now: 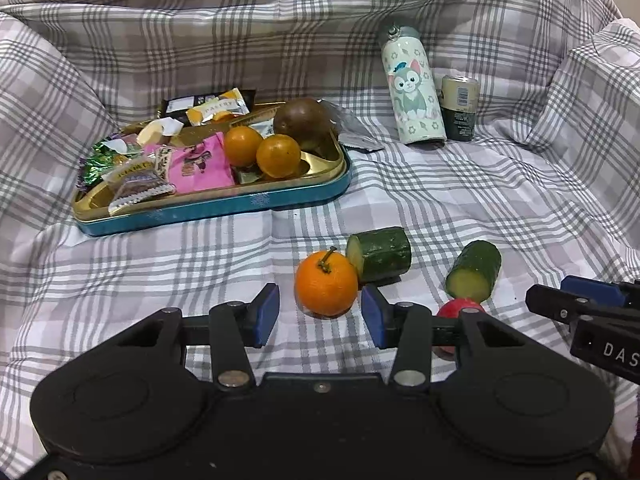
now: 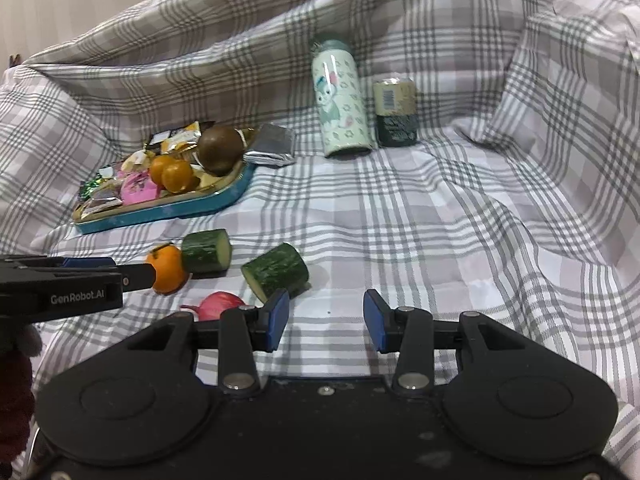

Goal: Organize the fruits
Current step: 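Move the left tool to the mandarin orange while the right tool reaches the red radish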

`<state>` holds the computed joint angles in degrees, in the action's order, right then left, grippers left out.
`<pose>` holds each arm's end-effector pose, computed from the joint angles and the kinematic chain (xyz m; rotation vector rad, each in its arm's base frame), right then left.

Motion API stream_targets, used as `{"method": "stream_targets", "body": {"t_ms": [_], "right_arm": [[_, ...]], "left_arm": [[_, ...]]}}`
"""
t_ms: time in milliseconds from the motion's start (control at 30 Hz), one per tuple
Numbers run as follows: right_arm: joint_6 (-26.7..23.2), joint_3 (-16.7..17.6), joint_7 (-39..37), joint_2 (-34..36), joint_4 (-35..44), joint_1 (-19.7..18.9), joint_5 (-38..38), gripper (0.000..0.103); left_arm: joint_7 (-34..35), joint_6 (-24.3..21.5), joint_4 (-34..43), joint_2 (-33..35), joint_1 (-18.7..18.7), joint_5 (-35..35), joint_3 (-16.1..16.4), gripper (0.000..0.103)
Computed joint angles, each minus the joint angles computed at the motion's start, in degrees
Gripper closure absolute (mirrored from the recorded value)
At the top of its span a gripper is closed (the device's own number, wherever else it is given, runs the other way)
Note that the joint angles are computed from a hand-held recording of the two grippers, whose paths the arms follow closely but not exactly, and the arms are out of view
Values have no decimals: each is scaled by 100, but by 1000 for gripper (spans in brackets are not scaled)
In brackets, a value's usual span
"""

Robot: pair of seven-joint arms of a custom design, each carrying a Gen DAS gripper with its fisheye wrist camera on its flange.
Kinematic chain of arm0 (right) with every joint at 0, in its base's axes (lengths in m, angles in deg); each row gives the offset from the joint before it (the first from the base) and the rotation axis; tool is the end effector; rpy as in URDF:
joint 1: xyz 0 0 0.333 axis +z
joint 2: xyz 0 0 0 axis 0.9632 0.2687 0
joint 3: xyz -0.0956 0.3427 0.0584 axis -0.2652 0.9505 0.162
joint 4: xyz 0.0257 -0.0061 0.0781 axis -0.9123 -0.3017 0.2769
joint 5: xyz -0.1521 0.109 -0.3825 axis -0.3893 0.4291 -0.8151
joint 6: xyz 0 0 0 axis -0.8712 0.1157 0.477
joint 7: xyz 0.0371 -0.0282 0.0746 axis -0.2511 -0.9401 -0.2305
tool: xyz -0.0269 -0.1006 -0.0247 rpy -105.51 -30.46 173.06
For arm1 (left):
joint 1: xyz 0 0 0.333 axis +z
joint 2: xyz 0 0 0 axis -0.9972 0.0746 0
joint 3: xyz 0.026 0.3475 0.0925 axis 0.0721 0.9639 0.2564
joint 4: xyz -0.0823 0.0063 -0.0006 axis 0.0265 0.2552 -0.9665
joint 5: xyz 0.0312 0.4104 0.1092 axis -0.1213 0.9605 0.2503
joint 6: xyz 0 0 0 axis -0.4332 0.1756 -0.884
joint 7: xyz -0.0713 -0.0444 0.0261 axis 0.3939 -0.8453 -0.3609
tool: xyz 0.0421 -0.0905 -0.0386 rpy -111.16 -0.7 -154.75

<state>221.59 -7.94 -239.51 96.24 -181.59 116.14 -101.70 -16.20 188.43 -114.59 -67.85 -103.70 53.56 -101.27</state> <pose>0.4294 0.4976 0.3692 -1.4709 1.8608 -0.7438 0.4757 -0.3465 0.3847 -1.4991 2.0397 -0.8701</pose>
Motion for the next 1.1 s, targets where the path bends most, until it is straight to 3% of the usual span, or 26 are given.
{"method": "stream_targets", "body": {"t_ms": [233, 500, 933, 1100], "right_arm": [[10, -5, -170, 77, 77, 8, 79, 59], [-5, -25, -397, 113, 107, 67, 52, 59], [54, -27, -252, 74, 63, 52, 9, 59], [125, -26, -189, 67, 59, 63, -118, 59]], "left_arm": [[23, -151, 107, 80, -40, -1, -1, 50], [769, -215, 176, 215, -58, -818, 10, 50], [1196, -427, 419, 460, -240, -1227, 84, 50], [1347, -331, 326, 384, -192, -1488, 86, 55]]}}
